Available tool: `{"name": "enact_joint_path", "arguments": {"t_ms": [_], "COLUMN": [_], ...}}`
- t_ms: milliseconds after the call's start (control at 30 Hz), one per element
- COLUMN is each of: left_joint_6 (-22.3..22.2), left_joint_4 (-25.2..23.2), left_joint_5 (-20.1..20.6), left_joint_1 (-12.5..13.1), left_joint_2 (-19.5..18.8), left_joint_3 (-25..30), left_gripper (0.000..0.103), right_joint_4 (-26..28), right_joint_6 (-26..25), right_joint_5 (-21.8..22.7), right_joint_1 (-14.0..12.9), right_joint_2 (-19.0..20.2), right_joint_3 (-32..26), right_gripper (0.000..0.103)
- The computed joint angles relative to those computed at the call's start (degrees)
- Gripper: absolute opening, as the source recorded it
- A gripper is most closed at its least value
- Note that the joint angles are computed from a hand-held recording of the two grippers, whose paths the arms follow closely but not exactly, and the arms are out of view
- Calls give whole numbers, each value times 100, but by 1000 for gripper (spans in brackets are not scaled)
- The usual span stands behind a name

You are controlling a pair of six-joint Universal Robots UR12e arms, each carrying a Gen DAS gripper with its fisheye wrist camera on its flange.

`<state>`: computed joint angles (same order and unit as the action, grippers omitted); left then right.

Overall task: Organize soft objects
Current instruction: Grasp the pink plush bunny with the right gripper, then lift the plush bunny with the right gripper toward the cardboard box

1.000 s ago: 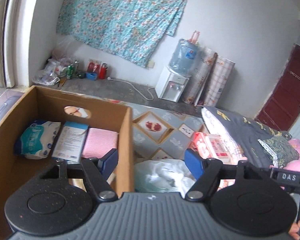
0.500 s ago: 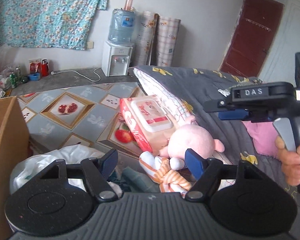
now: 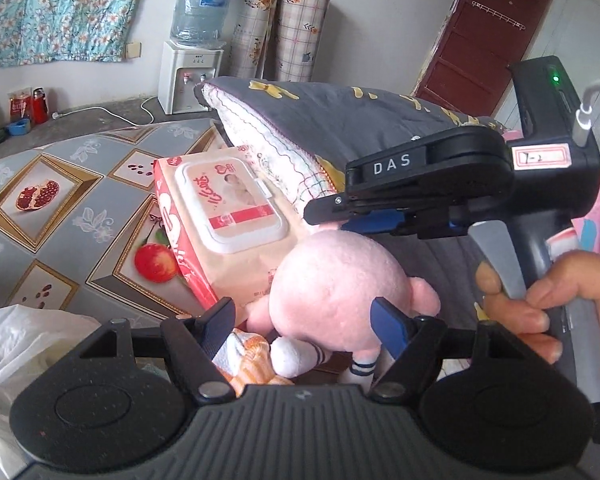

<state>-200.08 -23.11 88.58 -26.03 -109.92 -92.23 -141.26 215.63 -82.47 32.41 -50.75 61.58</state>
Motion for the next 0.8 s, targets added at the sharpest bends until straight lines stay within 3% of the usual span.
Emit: {"name": "enact_joint_path", "arguments": {"t_ms": [67,233,500,800], "left_joint_6": [-19,-93,-191,-415], "left_joint_4": [-17,-28,228,895], "left_joint_5": [-10,-130,-142,203], "left_joint_1": [-10,-14,-60,-108], "left_joint_2": [-52,-127,25,677], "left_joint_3": [51,121,-25,-569], "left_gripper": [80,80,73,73], "right_joint_4": [-72,-501,-1081,-1415], "right_joint_6": [42,208,231,-205], "right_joint_5": [161,459,635,451], "right_joint_1": [-24,-29,87,438], "right_joint_2": [33,-65,-444,-848], "right_joint_3": [2,206,560,600], "right_gripper": [17,10,8,8]}}
